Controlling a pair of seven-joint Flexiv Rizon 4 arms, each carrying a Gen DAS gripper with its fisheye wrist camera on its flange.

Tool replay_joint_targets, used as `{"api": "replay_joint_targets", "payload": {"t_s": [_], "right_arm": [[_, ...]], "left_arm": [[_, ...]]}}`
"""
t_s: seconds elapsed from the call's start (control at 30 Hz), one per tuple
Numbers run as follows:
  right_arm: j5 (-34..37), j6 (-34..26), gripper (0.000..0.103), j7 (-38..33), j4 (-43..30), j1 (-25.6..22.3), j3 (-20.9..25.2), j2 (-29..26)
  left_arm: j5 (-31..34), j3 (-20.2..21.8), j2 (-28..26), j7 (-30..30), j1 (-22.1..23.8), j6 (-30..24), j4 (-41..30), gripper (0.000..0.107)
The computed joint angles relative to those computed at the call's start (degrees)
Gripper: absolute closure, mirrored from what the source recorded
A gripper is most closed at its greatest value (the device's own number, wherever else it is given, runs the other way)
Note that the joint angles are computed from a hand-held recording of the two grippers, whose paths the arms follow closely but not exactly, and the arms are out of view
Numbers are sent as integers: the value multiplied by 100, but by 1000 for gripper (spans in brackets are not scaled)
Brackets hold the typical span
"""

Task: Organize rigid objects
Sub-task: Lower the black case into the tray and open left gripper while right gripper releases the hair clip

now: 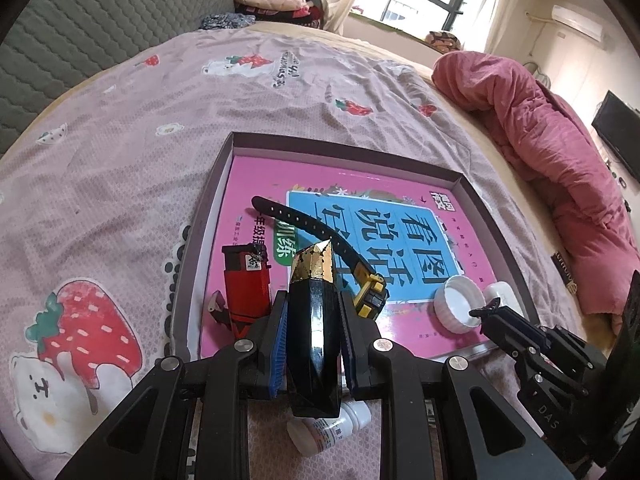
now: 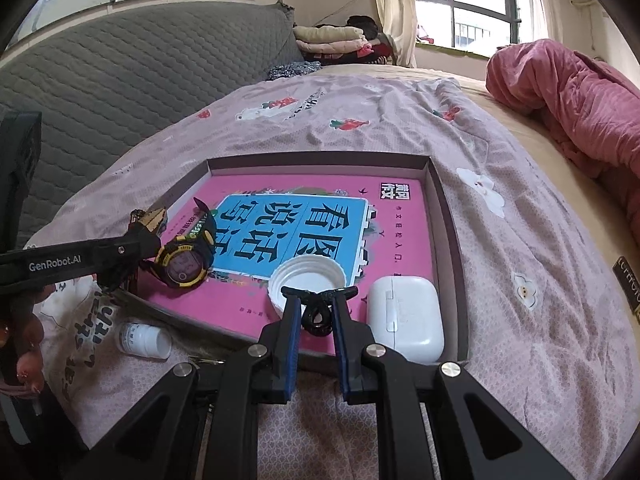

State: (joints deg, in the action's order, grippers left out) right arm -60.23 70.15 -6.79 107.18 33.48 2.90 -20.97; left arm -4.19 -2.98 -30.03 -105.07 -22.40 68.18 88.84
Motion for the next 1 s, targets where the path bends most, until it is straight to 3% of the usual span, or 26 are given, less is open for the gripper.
{"api": "replay_joint_targets", "payload": {"t_s": [0.4,0.5,0.63,1.0], "right_arm": [[-109,112,85,213,41,-6,-38,17],[-211,152,80,297,54,-1,-60,23],[-298,133,62,336,56,-7,-50,31],[-397,196,60,672,121,-108,-49,88]], "left_arm": [[-159,-143,-22,216,112,-42,-6,83],[-256,-181,-19,258,147,26,44,83],[-279,-149,-40,240,138,1,36,83],[-374,-191,-47,292,170,21,79,82]]}}
